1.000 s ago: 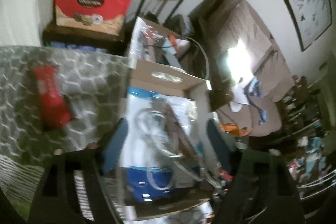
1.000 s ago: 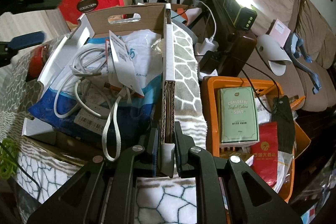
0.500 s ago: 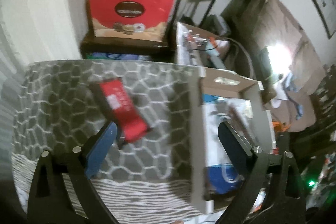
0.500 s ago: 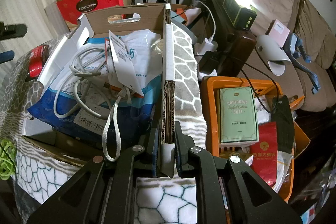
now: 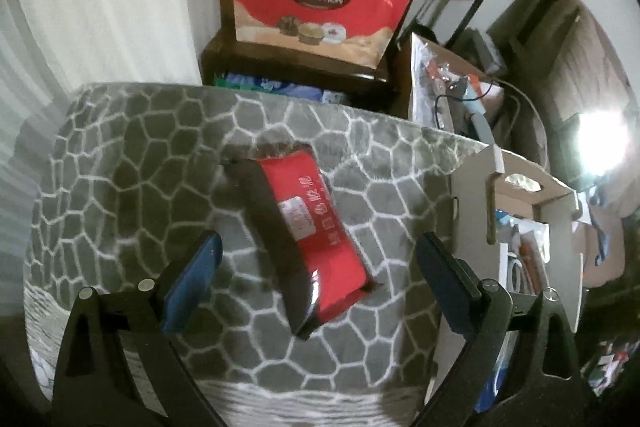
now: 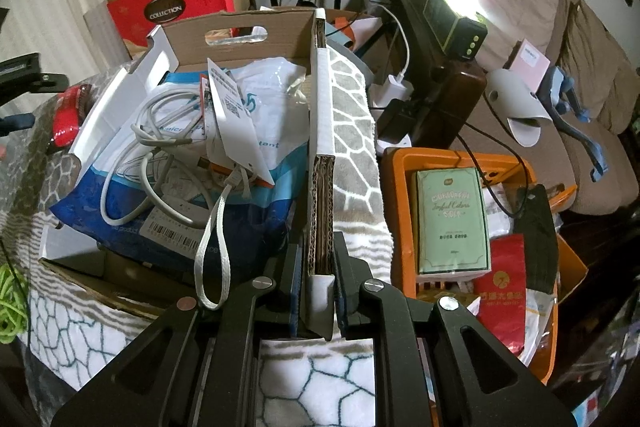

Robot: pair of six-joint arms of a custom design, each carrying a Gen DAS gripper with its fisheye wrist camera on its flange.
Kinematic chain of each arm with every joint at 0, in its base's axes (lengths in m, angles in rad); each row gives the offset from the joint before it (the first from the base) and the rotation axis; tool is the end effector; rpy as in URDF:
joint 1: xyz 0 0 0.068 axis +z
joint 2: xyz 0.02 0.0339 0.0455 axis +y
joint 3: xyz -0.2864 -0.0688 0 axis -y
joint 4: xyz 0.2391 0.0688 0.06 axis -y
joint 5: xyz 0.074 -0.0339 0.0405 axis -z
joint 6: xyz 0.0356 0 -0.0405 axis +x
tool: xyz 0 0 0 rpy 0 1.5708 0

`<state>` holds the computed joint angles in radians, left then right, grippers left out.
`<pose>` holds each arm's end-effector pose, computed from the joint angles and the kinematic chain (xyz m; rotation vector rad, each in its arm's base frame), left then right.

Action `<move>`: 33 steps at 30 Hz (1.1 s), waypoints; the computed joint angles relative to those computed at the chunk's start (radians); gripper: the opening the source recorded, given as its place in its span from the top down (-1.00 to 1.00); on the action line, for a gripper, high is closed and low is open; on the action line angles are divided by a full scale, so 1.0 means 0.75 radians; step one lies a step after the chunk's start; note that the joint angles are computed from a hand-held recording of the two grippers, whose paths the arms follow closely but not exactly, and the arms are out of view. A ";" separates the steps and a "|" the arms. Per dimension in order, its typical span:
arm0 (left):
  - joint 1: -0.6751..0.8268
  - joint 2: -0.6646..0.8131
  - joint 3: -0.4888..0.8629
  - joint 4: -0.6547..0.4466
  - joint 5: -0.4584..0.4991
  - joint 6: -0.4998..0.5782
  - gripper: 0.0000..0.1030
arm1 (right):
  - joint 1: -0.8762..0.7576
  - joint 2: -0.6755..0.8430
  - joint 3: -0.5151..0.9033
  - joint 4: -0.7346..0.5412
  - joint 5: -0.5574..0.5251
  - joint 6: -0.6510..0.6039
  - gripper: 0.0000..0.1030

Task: Organize objects
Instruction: 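Move the left gripper back over the red packet on the bedspread, then grasp the red packet with the left gripper and lift it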

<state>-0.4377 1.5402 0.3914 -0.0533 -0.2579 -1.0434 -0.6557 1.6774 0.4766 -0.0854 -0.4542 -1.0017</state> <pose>0.1877 -0.0778 0.1051 -0.8666 2.5549 -0.0812 0.1860 -0.1234 0.0953 -0.5356 2.5617 0.1323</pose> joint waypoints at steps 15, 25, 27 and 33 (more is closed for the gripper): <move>0.015 0.219 0.069 0.036 -0.023 0.026 -0.35 | -0.018 -0.008 0.007 -0.020 -0.003 -0.020 0.73; 0.034 0.244 -0.013 0.171 0.005 0.044 0.08 | -0.020 -0.008 0.008 -0.021 -0.002 -0.022 0.73; 0.017 0.223 -0.018 0.163 -0.003 0.047 0.10 | -0.013 -0.014 0.000 -0.015 0.001 -0.016 0.73; -0.058 0.085 -0.031 0.087 -0.040 0.018 0.11 | -0.011 -0.016 -0.002 -0.014 0.002 -0.014 0.73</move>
